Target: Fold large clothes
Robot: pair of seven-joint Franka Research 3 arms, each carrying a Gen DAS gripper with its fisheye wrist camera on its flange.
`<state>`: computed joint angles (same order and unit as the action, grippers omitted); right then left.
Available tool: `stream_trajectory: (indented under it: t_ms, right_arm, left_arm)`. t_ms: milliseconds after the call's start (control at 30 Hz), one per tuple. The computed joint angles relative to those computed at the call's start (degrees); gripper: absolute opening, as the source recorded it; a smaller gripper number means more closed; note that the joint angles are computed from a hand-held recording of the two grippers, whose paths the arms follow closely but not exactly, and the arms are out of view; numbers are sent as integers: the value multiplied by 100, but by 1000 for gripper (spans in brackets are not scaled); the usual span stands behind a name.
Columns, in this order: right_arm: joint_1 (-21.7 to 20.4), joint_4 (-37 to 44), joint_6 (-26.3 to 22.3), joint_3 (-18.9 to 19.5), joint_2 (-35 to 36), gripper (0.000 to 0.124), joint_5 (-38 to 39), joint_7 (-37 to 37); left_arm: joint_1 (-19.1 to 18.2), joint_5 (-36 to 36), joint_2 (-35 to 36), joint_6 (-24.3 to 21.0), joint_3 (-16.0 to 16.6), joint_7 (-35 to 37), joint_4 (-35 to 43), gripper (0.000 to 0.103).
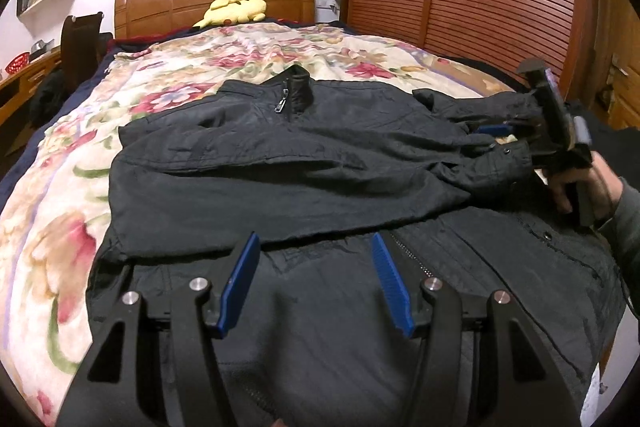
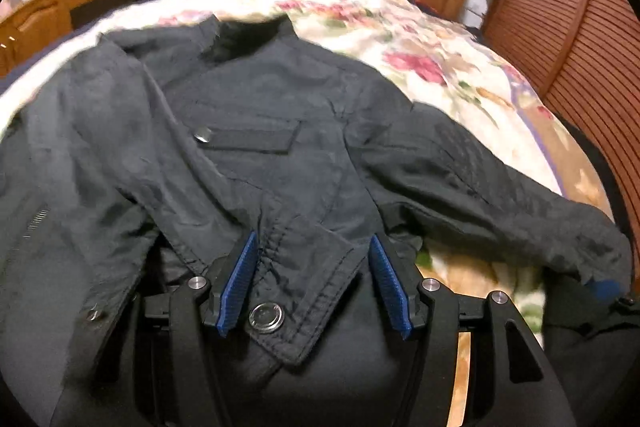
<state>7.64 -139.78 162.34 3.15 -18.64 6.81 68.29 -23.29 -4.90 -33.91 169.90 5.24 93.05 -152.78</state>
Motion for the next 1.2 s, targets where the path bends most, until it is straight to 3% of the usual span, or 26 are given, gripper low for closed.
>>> stream_trajectory:
  t_ms: [100,233,400,600,733,900,1000,1100,1200]
  right_arm:
    - [361,-49,-39,-456,-351,59,686,-558]
    - [-233,96,68,-226,-432,65,386,-284]
    - [-900,562,-247,-194,-87,65,-42,377]
    - [-1236,825,-357,-275,368,65,-555,1009]
    - [-1486,797,-268,-29,566,65,-1642,1515]
    - [-1496,715,-479,84,656,65,-2843,1872]
    - [-1846,804,-529,391,750,65,-4495,3094]
    - [-1916,1087,-743,434,946,65,-5511,3954]
    - [-1779,1405,-1015,291,1205,65,-5802,4138]
  left_arm:
    - [59,38,61,-15,-72,-21,14,58]
    - [154,119,89,42,-184,-99,-13,58]
    - [227,227,99,84,-251,-234,-30,58]
    - [264,345,118,109,-287,-330,-44,58]
    - [227,374,127,136,-242,-335,-69,58]
    - [179,359,135,191,-180,-354,-93,58]
    - [148,354,133,192,-152,-344,-98,58]
    - [136,351,128,197,-137,-333,-105,58]
    - [136,349,127,196,-139,-341,-106,58]
